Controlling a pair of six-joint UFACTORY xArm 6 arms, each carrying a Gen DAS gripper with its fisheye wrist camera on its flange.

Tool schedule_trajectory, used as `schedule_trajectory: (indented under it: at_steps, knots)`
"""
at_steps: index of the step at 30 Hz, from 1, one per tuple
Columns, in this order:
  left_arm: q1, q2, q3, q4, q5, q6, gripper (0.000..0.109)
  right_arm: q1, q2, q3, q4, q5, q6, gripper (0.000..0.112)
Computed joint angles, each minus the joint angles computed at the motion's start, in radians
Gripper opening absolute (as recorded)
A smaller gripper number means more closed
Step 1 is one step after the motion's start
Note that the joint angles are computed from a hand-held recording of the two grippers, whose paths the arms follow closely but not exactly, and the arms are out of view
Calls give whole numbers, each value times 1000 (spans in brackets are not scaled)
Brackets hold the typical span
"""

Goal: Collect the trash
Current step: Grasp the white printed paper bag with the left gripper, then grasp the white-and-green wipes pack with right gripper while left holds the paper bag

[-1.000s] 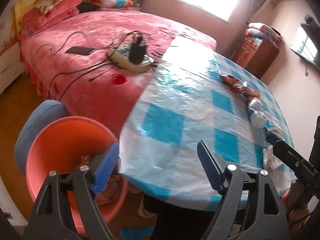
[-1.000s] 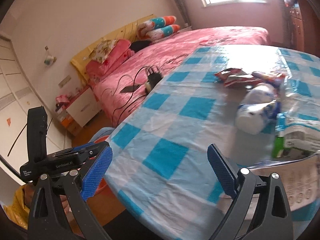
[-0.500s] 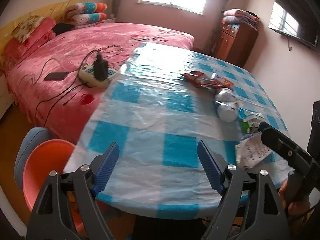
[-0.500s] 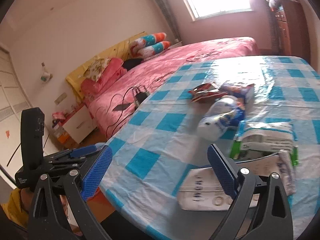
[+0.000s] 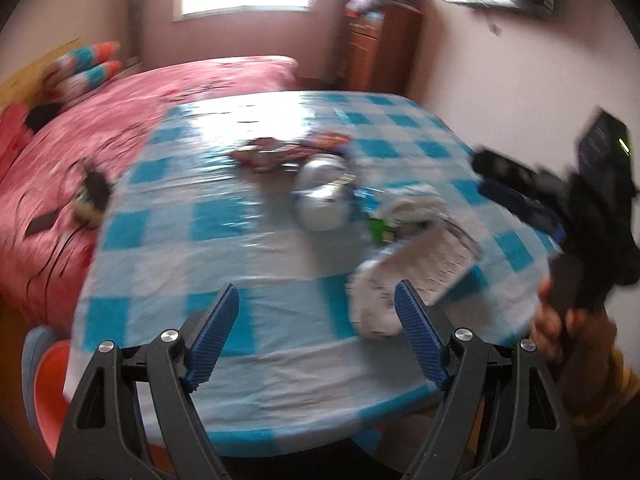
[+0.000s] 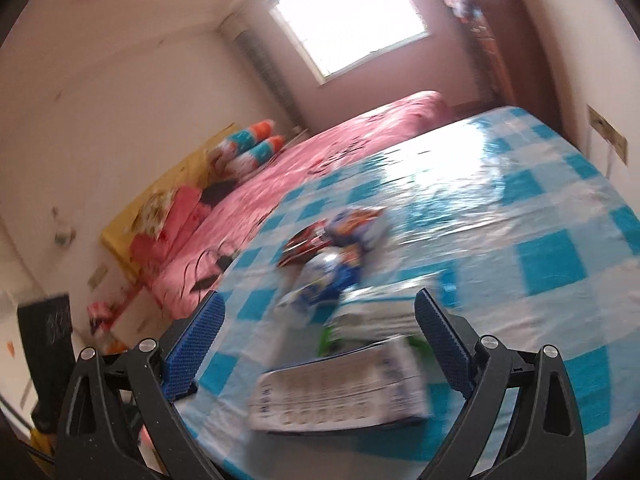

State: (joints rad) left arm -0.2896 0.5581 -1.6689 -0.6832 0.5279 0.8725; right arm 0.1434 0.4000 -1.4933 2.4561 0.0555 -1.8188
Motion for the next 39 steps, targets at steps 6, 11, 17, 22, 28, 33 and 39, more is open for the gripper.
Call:
schedule_trajectory:
  at_steps: [6,11,17,22,28,33,39]
  knots:
    - [-55,29,-43,48,62,100,80,-69,-17,75,-101,87,169,95]
    - [-86,71,-89,97,79,154,80,-97,-19,110,-229,177,308,95]
    - [-101,155,-208,160,158,139,80,-106,-6,111,-348,230,425,95]
    - [-111,191,-252,209,165,106,80,-122,4,112,-394,273,494,95]
    - [-117,216,-283,226,166,56,79,-124,18,100,-461,281,555,95]
    - [-126,203,-249,222,121,49,78,-119,26,91,-500,280,590,95]
    - [-122,188,-226,207,106,10,71,-122,31,87,-510,287,607,95]
